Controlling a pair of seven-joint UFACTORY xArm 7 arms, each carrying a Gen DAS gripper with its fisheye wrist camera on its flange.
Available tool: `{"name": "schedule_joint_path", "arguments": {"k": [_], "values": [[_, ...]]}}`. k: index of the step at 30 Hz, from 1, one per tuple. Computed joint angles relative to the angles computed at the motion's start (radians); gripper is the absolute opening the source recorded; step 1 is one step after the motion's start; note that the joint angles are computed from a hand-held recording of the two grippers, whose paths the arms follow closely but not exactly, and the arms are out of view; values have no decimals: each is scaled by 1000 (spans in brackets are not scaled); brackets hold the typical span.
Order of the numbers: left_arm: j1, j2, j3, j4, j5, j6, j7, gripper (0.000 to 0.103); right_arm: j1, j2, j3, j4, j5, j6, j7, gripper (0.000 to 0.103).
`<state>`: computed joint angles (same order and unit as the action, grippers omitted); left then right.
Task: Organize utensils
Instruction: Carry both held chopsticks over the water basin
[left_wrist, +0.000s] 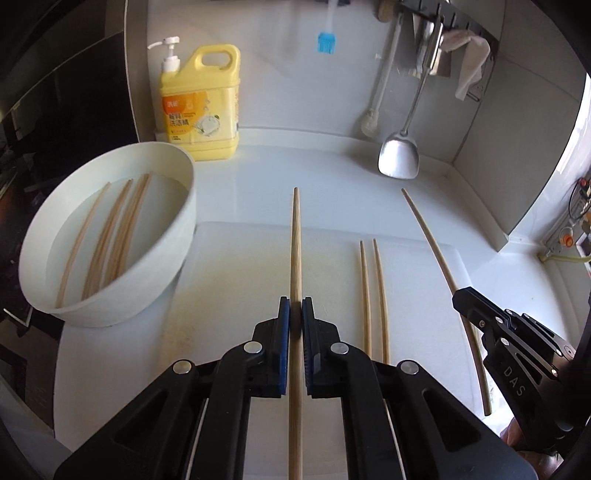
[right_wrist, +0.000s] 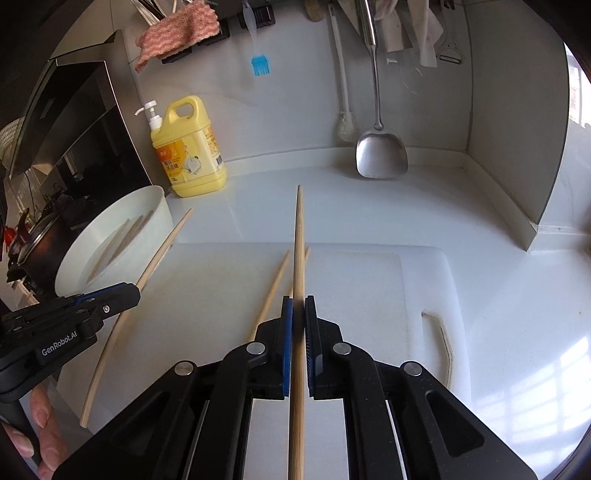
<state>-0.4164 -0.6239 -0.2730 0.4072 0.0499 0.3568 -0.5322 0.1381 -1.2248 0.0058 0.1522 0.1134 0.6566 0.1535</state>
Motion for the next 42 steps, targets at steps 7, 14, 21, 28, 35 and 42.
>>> {"name": "schedule_joint_path", "arguments": {"k": [7, 14, 21, 28, 35, 42], "values": [[90, -128, 149, 23, 2, 88, 149, 7, 146, 262, 62, 192, 80, -132, 64, 6], [190, -9, 360, 112, -50, 76, 446, 7, 227, 703, 177, 431, 79, -336, 188, 6], [184, 262, 526, 277, -226, 54, 738, 7, 218, 1057, 269, 688, -58, -391, 377, 6], [177, 448, 566, 399, -445, 144, 968, 7, 283, 1269, 233, 854, -96, -326, 482, 6], [247, 553, 510, 468, -535, 213, 1049, 7, 303, 1351, 215, 916, -42, -254, 505, 6], [328, 594, 423, 492, -529, 253, 1045, 7, 312, 1365, 210, 932, -34, -220, 498, 6]]}}
